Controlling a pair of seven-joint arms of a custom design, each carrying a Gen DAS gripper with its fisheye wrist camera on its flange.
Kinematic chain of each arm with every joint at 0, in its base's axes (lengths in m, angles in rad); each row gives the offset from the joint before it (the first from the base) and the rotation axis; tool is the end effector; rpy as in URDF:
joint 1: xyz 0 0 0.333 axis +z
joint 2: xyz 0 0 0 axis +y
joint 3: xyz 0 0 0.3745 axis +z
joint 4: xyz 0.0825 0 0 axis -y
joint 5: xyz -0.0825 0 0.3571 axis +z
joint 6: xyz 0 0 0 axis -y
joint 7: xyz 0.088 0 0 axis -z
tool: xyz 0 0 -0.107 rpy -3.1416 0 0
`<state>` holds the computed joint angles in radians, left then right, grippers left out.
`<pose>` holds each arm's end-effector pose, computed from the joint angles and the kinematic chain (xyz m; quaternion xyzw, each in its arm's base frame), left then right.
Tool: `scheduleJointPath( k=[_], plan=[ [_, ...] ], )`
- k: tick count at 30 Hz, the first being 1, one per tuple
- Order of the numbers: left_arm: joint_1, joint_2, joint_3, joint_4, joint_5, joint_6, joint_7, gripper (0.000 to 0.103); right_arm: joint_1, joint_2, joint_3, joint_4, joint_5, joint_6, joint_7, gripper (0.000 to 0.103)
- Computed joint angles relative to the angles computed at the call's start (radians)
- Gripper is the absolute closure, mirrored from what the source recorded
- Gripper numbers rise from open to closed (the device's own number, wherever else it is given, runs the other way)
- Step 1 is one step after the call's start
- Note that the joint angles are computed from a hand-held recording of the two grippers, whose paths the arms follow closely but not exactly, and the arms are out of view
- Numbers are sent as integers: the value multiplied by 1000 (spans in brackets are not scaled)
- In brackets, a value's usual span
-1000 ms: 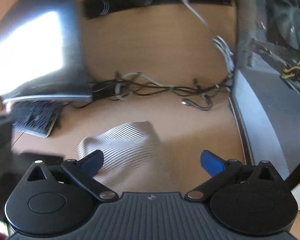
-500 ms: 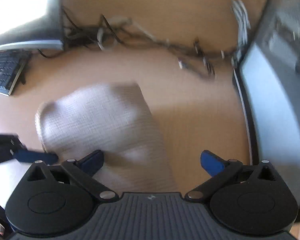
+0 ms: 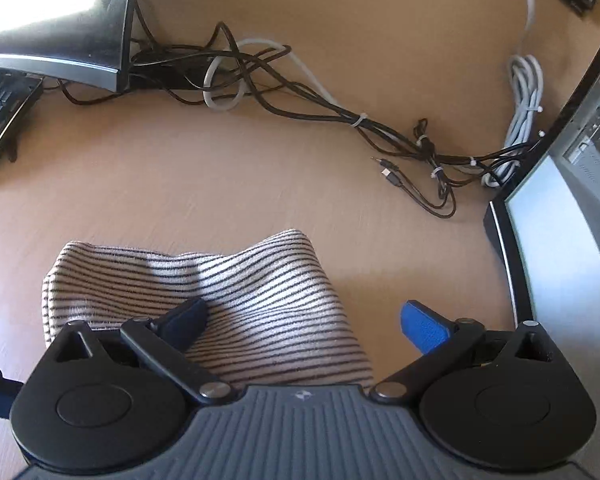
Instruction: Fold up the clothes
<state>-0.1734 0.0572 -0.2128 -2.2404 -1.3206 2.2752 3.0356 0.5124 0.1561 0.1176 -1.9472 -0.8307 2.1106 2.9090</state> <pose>0.4762 -0.2178 0.4323 0.2884 -0.8353 0.4512 0.1244 0.4955 0.3142 0.4866 -0.5703 0.7483 -0.3309 0.0722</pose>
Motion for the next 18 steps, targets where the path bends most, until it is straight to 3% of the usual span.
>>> scheduleJointPath(
  k=[10, 15, 18],
  plan=[
    [-6, -16, 1, -20, -22, 6, 19, 13, 12, -19, 3, -16, -36, 0, 12, 0],
    [-2, -16, 7, -23, -10, -2, 3, 13, 53, -102, 50, -70, -84, -61, 180, 0],
    [-2, -10, 6, -20, -1, -6, -5, 12, 64, -110, 76, -106, 4, -84, 214, 0]
  ],
)
